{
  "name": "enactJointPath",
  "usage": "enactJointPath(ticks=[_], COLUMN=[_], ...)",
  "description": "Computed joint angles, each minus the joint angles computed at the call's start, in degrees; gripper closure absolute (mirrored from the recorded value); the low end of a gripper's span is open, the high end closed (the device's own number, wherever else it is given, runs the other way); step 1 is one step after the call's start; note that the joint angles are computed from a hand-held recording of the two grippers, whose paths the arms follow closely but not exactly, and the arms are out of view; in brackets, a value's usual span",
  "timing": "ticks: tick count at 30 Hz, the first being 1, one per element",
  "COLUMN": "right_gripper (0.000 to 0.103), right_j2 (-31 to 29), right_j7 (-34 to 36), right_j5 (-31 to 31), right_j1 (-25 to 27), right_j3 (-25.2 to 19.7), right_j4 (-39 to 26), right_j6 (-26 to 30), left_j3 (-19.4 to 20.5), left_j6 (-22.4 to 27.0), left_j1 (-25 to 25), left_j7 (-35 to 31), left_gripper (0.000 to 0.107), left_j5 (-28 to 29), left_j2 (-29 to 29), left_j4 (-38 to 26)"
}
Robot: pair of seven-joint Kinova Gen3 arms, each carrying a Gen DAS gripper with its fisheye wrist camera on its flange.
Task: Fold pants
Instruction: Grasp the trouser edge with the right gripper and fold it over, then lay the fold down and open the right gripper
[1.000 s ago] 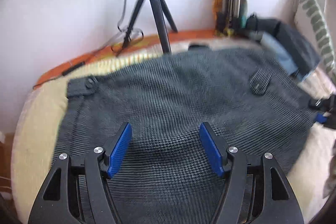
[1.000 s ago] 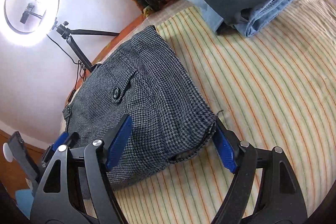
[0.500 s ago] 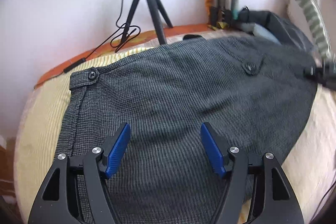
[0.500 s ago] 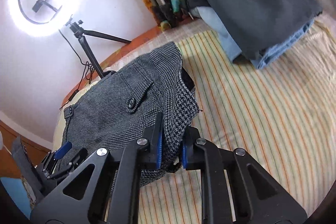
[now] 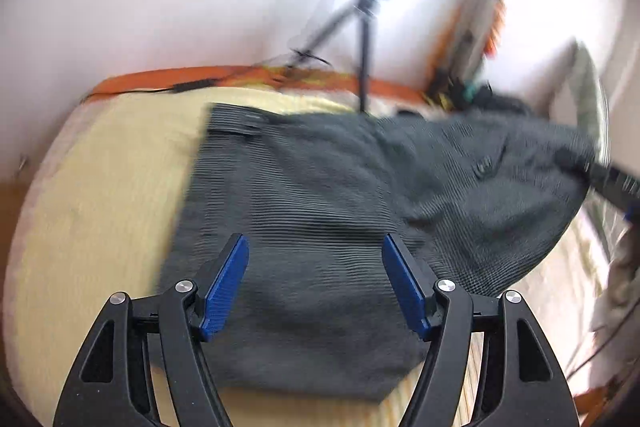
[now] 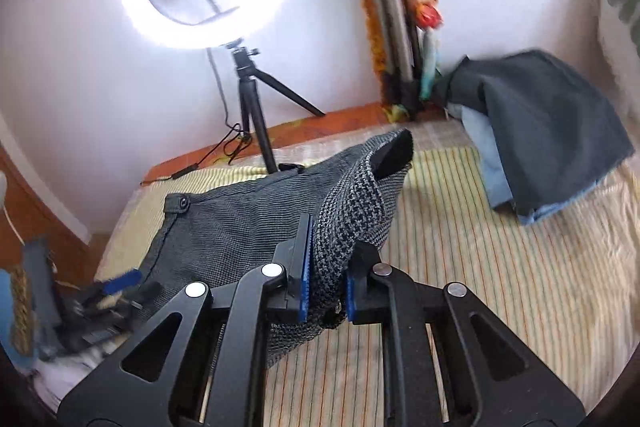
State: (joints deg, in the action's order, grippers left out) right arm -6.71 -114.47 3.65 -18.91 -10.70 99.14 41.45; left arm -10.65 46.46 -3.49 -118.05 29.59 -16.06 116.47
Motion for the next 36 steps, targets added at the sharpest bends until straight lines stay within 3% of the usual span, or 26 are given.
enactJointPath(ticks=[3,9,18,27,36], right_gripper=[0.089,0.089,0.089,0.091,0.091], right_j2=[1.00,4.04,13.56,24.38,27.98], right_j7=[1.94,3.82,9.10,12.86,16.04], right_j5=[-0.12,1.13,2.90,5.79,3.09], right_j1=[-1.49,-5.43,-16.03,-26.93,-28.33], right_j3=[-0.84,-3.11,-5.36,-3.51,-2.75], right_j4=[-2.02,-6.56,-15.66,-21.41,-23.99], right_j6=[0.39,0.92,4.78,10.42,12.90], left_j3=[-4.77,-11.60,-17.12,-17.78,-16.22], left_j6=[2.78,3.58,4.48,4.76,3.09], left_j1=[-2.42,-6.61,-9.22,-10.89,-10.74], left_j7=[-1.61,-3.37,-5.63,-5.33,-4.07], left_gripper=[0.039,0.038,0.039,0.039,0.039], left_j5=[-0.55,-1.09,0.30,-0.98,-2.32], left_j2=[-2.26,-5.11,-5.91,-6.31,-7.01], left_j4=[-0.73,-1.51,-2.26,-1.86,-1.06])
